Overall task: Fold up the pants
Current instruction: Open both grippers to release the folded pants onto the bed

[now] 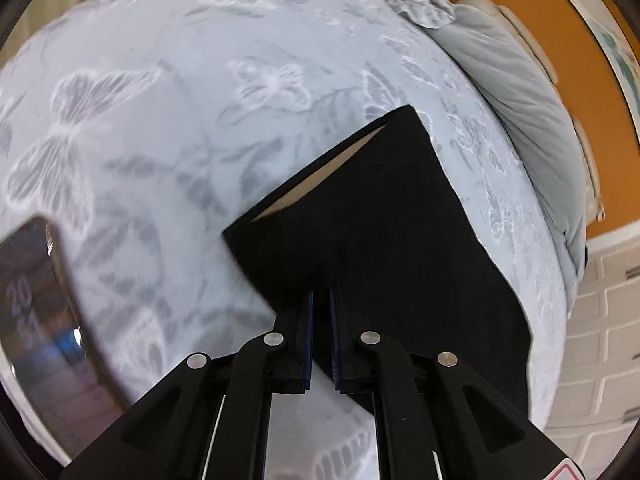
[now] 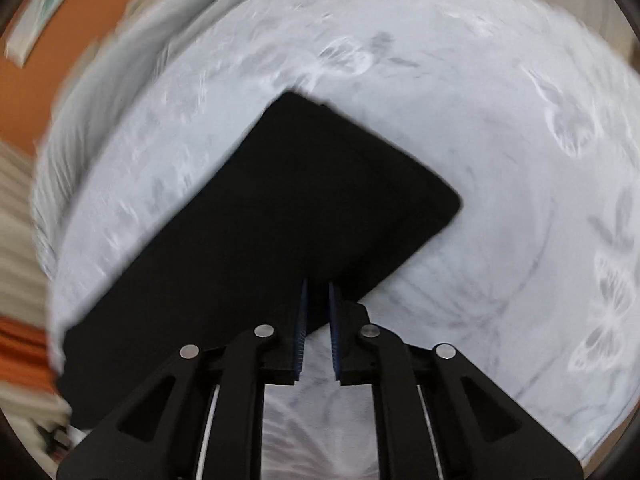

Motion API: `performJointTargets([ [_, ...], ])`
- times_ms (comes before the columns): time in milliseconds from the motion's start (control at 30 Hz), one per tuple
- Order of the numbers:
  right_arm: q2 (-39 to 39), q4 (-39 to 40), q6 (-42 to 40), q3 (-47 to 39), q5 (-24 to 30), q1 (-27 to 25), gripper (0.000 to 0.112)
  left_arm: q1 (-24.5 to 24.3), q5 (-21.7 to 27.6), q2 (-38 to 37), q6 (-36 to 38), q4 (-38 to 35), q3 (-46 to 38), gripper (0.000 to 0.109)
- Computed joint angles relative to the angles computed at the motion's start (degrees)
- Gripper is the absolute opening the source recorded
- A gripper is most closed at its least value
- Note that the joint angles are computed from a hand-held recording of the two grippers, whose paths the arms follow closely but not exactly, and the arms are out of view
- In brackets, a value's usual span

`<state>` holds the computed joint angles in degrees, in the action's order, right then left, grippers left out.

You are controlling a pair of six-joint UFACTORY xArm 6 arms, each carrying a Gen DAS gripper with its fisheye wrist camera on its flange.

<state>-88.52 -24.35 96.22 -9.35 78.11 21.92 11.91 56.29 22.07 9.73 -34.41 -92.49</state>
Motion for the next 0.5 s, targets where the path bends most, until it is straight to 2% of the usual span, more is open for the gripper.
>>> performJointTargets([
  [33,2.24,-3.27,3.20,-2.58,4.07,4.47,0.014,0.31,-0.61,-1.42,-1.71,0.82,0.94,0.017],
  [67,5.39,-6.75,6.14,-5.63,8.10,9.41,0.014,0.14,-3.61,-3.50,-4.56,4.03,2.88,0.036],
  [133,10.27,-12.29,10.63,-10.30,15.34,18.69,0.018,-0.33,-15.02,-10.26,-13.83,15.34,9.93,0.062],
  [167,11.88,-13.61,10.85,-11.43,16.73,20.15,0.040,-0.73,-19.60,-12.31,-16.29,18.65,12.54,0.063],
  [200,13.66,-14.46,10.60,-12.32,17.22,20.29,0.074,-1.38,-23.95,-14.55,-16.91,21.27,14.76,0.063],
  [233,15.38,-15.25,9.84,-12.68,16.65,19.24,0.083,-2.17,-25.90,-15.47,-15.54,21.50,15.77,0.063],
  [300,18.33,-14.88,4.52,-13.00,11.59,13.72,0.084,-5.13,-27.10,-17.08,-10.96,20.51,17.53,0.066],
  [333,20.98,-15.24,2.90,-13.46,7.79,10.98,0.084,-6.88,-27.16,-17.17,-9.99,21.12,17.81,0.072],
  [367,21.36,-16.25,2.38,-13.30,5.82,10.64,0.081,-9.17,-27.38,-16.14,-9.67,23.20,17.29,0.076],
  [433,21.66,-17.17,-0.57,-12.19,-1.18,7.51,0.073,-12.22,-29.34,-16.10,-11.07,30.39,19.10,0.077],
  [500,21.74,-13.38,-8.38,-9.53,-11.74,-1.06,0.051,-14.82,-31.95,-14.41,-14.70,42.38,20.19,0.081],
])
